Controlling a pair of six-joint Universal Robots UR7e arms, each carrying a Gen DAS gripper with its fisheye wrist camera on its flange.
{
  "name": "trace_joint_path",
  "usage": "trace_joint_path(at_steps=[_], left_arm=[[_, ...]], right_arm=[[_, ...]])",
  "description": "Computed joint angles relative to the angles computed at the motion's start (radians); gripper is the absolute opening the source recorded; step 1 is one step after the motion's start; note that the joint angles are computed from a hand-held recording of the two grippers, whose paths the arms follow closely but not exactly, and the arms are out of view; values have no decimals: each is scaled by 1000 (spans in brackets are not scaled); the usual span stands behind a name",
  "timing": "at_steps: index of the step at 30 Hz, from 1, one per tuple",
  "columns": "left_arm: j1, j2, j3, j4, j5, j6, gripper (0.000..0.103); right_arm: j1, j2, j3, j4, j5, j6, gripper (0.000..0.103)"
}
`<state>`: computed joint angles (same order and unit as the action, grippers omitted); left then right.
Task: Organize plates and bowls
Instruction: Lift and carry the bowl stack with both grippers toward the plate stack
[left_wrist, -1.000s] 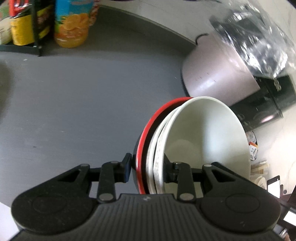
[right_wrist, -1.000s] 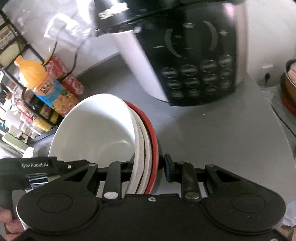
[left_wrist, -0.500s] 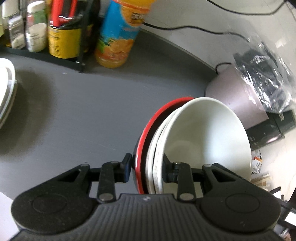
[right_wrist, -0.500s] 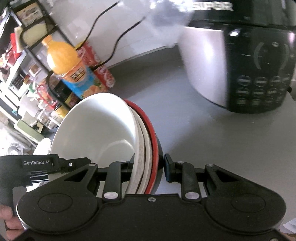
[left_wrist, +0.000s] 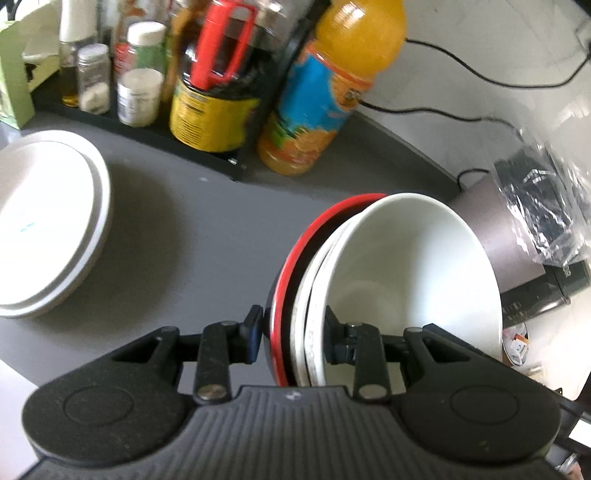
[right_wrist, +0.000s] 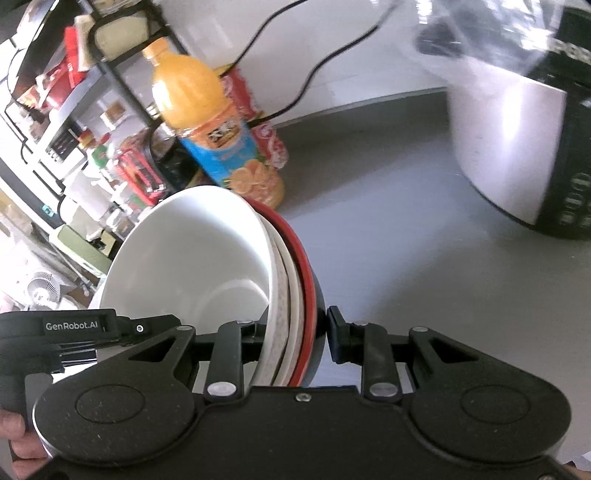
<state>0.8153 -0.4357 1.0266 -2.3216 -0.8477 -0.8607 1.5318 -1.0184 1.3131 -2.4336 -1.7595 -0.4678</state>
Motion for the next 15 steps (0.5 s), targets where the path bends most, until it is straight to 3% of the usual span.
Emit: trace_joint_path(at_steps=[15], left_arm=[[27,-194,244,-111,60,-4,31]], right_arm=[[92,73,8,-16,-11,28,26]])
